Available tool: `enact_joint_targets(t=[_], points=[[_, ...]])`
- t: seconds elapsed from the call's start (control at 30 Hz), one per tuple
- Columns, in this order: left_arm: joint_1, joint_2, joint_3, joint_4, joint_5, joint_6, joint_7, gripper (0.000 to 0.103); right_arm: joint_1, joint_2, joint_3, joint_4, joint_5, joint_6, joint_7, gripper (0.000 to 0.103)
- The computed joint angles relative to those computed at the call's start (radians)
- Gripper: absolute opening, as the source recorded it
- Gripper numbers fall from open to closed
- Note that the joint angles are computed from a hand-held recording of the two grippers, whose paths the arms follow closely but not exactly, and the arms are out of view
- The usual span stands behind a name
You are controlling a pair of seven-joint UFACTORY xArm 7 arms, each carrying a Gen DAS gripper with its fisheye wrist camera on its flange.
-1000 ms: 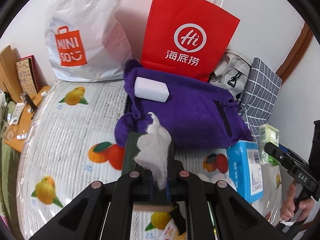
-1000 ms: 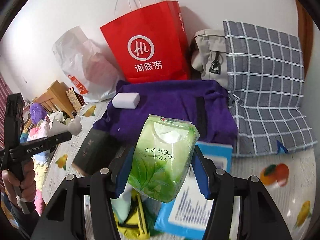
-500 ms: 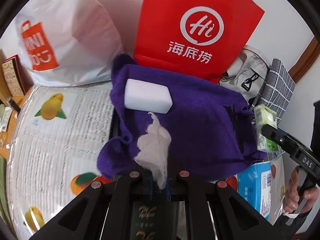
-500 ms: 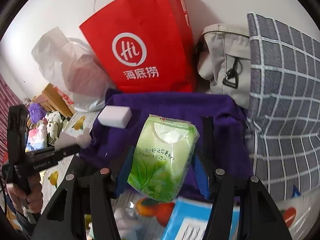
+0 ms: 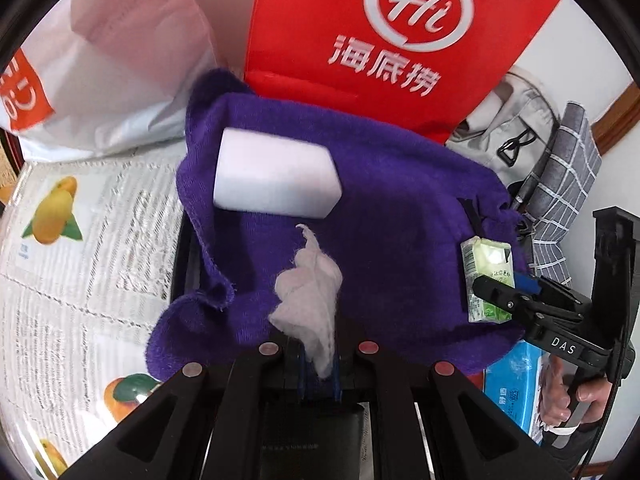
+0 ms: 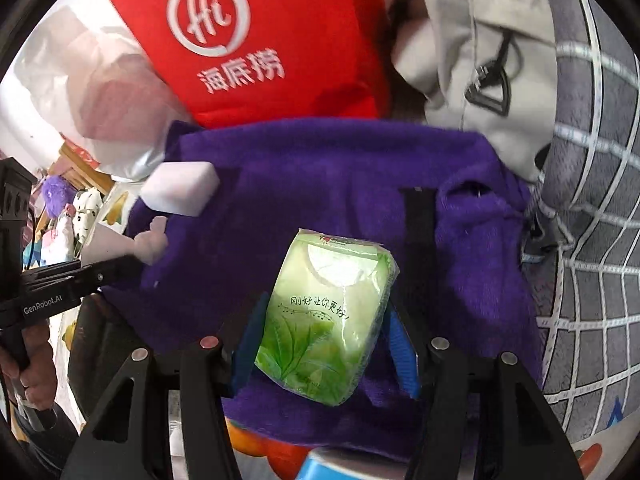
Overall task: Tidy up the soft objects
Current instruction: 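Lower the green pack and white tissue onto the towel and open both tools, then grasp the white glove with mint cloth with the right tool while the left tool grasps the orange-print packet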
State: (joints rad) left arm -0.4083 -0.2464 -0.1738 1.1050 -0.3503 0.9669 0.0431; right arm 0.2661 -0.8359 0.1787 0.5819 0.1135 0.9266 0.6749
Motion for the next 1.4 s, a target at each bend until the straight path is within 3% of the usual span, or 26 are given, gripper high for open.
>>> enact_joint_targets(t=[0.3,0.37,0.4,0.47,0.53,0.7,0.83,1.1,1.37,1.4], points=[[0.001,0.036,0.001,-0.001,-0.003,-0.005,-0.015,0.012,0.013,0.025,-0.003,0.004,0.005,0.001,-0.019,0.059],[0.006,0.043,0.002,0.008,0.003,0.009,-0.015,0.024,0.015,0.029,0.003,0.011,-0.003,0.003,-0.028,0.063],[0.009,0.042,0.002,0.007,0.008,0.010,-0.020,0.029,0.014,0.029,0.007,0.014,-0.006,0.002,-0.028,0.072],[0.014,0.036,0.003,0.005,0.013,0.010,-0.029,0.053,0.005,0.017,0.021,0.015,-0.024,-0.006,-0.018,0.081],[0.019,0.027,0.005,0.006,0.017,0.019,-0.044,0.066,-0.007,0.003,0.034,0.017,-0.042,-0.010,0.001,0.081],[0.027,-0.050,0.023,-0.027,-0.004,0.024,-0.038,0.066,-0.032,-0.074,0.085,0.028,-0.069,0.020,0.098,0.081],[0.035,-0.124,0.024,-0.053,0.023,0.031,-0.044,0.066,-0.004,-0.118,0.147,0.063,-0.089,0.046,0.156,0.081],[0.067,-0.320,0.006,-0.155,0.173,0.017,-0.073,0.066,0.063,-0.158,0.294,0.148,-0.087,0.203,0.319,0.078],[0.067,-0.482,0.049,-0.249,0.186,0.077,0.004,0.066,0.136,-0.033,0.399,0.186,-0.081,0.206,0.435,0.077],[0.071,-0.505,0.057,-0.262,0.186,0.090,0.011,0.066,0.146,-0.020,0.401,0.182,-0.087,0.199,0.448,0.067]])
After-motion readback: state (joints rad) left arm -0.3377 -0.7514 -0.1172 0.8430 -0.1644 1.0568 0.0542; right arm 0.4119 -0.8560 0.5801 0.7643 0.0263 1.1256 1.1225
